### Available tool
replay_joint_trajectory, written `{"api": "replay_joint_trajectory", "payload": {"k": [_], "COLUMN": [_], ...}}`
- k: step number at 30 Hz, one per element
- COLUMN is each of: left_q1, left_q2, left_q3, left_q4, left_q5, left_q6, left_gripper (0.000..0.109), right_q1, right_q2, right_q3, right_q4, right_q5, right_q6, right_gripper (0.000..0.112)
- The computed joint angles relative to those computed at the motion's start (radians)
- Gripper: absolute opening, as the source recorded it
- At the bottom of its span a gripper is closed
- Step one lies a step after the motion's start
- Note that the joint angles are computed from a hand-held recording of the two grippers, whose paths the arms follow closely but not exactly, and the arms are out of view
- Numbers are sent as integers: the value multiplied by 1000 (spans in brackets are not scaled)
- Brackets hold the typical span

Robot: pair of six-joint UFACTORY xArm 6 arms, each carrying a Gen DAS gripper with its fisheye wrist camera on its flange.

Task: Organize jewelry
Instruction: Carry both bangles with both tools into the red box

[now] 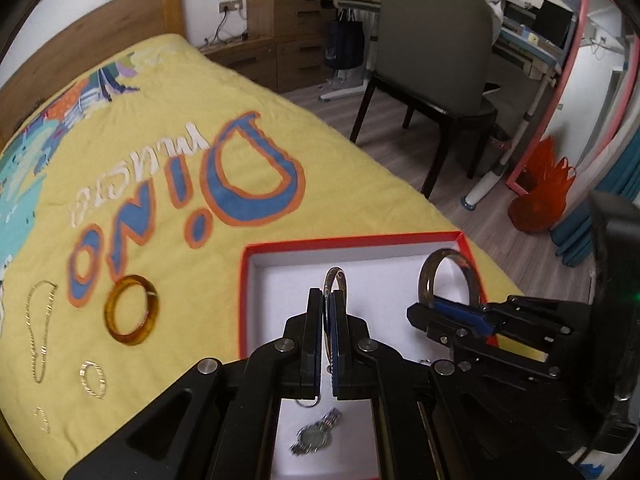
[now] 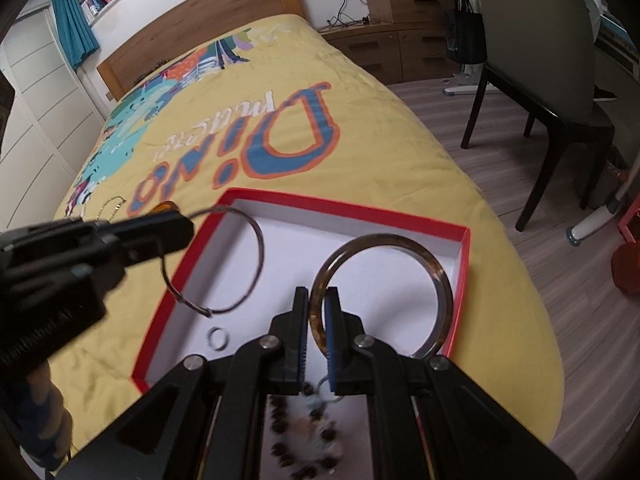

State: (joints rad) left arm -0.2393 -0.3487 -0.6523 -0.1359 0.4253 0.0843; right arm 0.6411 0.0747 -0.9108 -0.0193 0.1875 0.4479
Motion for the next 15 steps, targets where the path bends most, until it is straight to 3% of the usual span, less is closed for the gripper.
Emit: {"api": "replay_joint_trajectory", "payload": {"k": [15], "left_q1": [38], "left_q2": [95], "left_q3": [33], "left_q4": [107], "left_q5": [-26], "left_q6": [-71], "left_gripper": [5], "right_q1": [4], "right_q2": [107], "right_q3": [-86], "right_q4": [142], "right_q5": [53], "right_q6": [-178], "right_gripper": [7]}}
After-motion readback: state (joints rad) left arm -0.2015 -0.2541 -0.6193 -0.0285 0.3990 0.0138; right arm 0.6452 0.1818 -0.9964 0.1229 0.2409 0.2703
